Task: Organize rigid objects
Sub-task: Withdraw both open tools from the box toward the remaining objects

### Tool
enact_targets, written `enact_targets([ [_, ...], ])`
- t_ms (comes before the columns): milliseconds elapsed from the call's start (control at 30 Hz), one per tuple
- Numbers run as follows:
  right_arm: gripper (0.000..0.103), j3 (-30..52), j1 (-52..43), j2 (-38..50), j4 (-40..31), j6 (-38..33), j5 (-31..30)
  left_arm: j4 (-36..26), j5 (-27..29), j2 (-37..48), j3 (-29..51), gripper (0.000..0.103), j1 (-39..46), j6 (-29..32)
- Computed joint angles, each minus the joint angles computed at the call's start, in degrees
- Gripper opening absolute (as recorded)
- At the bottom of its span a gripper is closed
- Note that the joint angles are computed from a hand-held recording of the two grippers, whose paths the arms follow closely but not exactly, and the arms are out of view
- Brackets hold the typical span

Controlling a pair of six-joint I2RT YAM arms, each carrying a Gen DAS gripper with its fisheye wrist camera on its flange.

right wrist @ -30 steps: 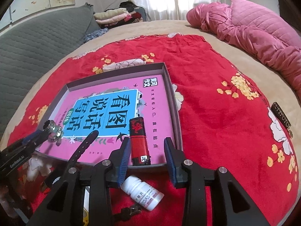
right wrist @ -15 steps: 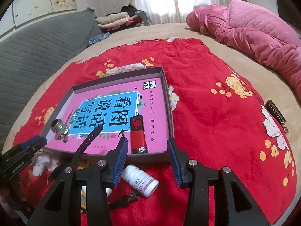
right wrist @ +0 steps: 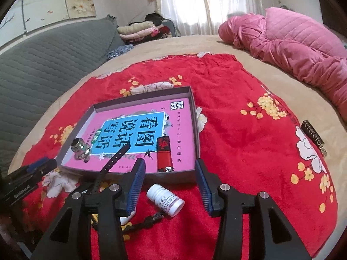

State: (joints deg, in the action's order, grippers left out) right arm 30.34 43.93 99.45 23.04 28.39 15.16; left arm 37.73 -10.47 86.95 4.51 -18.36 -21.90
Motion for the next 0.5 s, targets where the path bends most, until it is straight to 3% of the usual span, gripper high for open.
enact_targets([
  [267, 0.052, -0.54, 2.15, -1.92, -1.17, -0.13, 1.43, -9.25, -0.35, -11.94, -2.48, 0.041, -0.31, -1.84],
  [500, 0.053, -1.44, 3.51, -4.35, -2.81, -0.8, 3.16, -15.39, -3.6, -16.02, -2.24, 0.041, -4.66, -2.52],
])
